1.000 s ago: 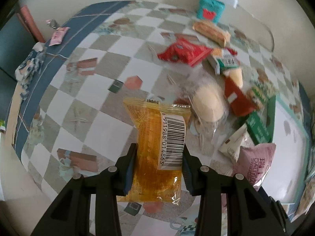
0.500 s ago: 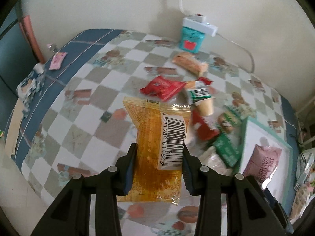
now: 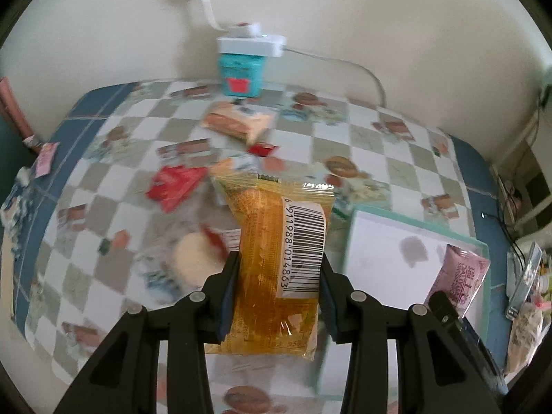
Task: Organize snacks
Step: 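Carry both packs over the white tray and open both tools to drop them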
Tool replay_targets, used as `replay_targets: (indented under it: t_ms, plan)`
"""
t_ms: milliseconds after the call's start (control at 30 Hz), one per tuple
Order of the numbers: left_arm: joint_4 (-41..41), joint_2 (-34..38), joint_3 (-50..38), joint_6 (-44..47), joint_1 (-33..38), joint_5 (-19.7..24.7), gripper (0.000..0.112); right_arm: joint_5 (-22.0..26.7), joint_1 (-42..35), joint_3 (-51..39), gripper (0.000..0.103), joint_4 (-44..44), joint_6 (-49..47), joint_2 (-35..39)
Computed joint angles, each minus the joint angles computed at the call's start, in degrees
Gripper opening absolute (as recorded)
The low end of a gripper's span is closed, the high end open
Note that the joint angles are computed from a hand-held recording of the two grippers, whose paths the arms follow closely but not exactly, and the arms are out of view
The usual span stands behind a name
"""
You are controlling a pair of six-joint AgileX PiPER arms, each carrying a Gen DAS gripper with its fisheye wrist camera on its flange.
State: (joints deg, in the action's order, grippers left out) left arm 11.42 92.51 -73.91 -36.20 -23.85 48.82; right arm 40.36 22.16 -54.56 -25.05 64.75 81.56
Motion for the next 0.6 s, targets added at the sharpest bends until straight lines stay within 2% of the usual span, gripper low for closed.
replay_targets:
  t_ms: [100, 367, 600]
  plan:
    - [0.8, 3.4, -3.2, -0.6, -2.8, 0.3, 0.043, -0.5, -7.1, 1.0, 0.043, 1.0, -1.9, -0.2]
    - [-0.1, 11.0, -9.8, 0.6, -7.6, -0.9, 0.043, -1.9, -19.7, 1.0, 0.043, -1.6, -4.4, 2.0]
    - [-2.0, 15.9, -13.6, 1.8, -8.7, -1.4, 0.043, -2.0, -22.8, -0.8, 0.043, -3.3, -4.8, 5.2]
